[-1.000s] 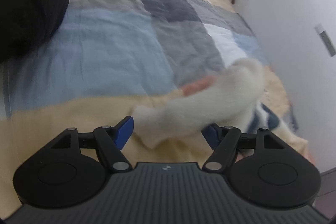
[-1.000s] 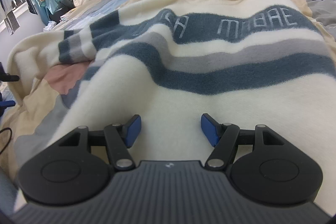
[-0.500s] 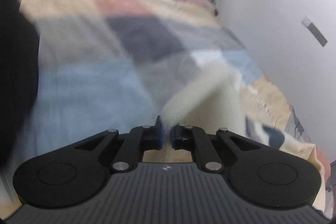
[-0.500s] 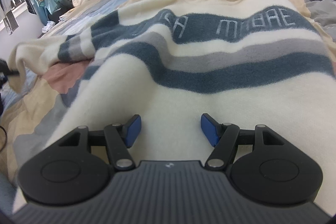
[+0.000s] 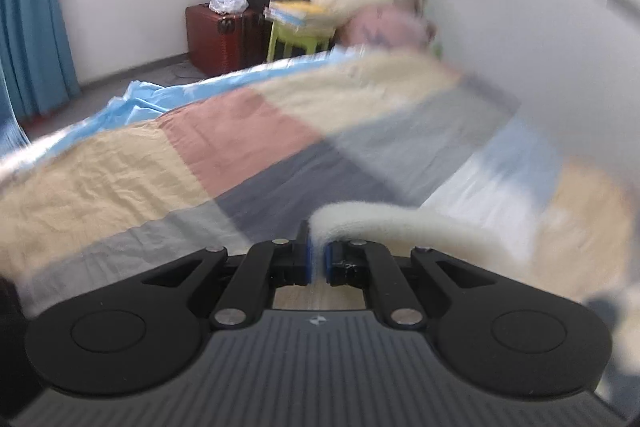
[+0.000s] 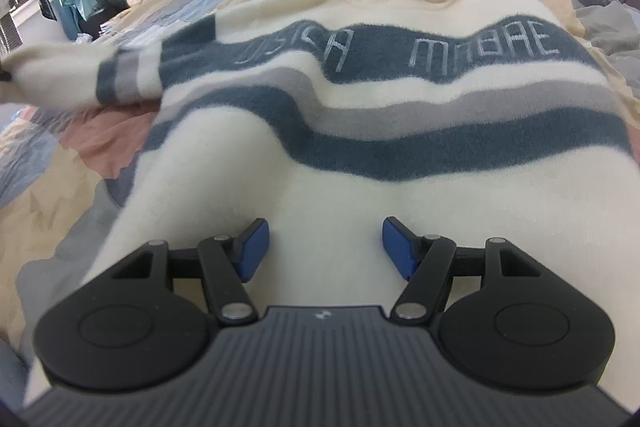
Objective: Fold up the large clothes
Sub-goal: 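Grasp a blanket edge with the left gripper and drag it across the quilt, then open the left gripper and release the blanket edge onto the quilt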
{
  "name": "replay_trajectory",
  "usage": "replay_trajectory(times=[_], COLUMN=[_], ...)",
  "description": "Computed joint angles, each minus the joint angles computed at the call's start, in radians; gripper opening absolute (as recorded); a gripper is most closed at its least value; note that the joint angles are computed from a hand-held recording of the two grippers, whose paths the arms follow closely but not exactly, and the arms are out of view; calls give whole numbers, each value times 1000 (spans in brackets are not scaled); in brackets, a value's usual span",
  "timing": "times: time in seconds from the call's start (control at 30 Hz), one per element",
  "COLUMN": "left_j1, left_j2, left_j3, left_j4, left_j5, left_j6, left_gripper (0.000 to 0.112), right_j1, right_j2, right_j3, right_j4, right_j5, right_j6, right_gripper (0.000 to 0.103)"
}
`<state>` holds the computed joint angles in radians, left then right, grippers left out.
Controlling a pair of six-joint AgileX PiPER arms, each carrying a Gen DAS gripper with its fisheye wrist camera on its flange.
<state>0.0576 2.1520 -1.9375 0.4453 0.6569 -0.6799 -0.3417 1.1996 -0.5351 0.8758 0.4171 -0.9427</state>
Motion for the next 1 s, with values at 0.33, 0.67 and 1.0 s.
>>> replay_trajectory(times=[0.33, 0.67, 1.0], left_j1=[-3, -238, -633], left_j2=[18, -360, -543], left_j3=[148, 601, 732], left_j4=[56, 349, 112], left_j5=[-52, -74, -13], left_j6=[-112, -426, -405], left_gripper=[10, 47, 47], right_j1=[-66, -263, -594], right_j2=[-39, -123, -131], right_j3=[2, -15, -5], right_j4=[32, 192, 234], right_j5=[29, 237, 568], right_j6=[-34, -195, -303], right_gripper=[64, 64, 64])
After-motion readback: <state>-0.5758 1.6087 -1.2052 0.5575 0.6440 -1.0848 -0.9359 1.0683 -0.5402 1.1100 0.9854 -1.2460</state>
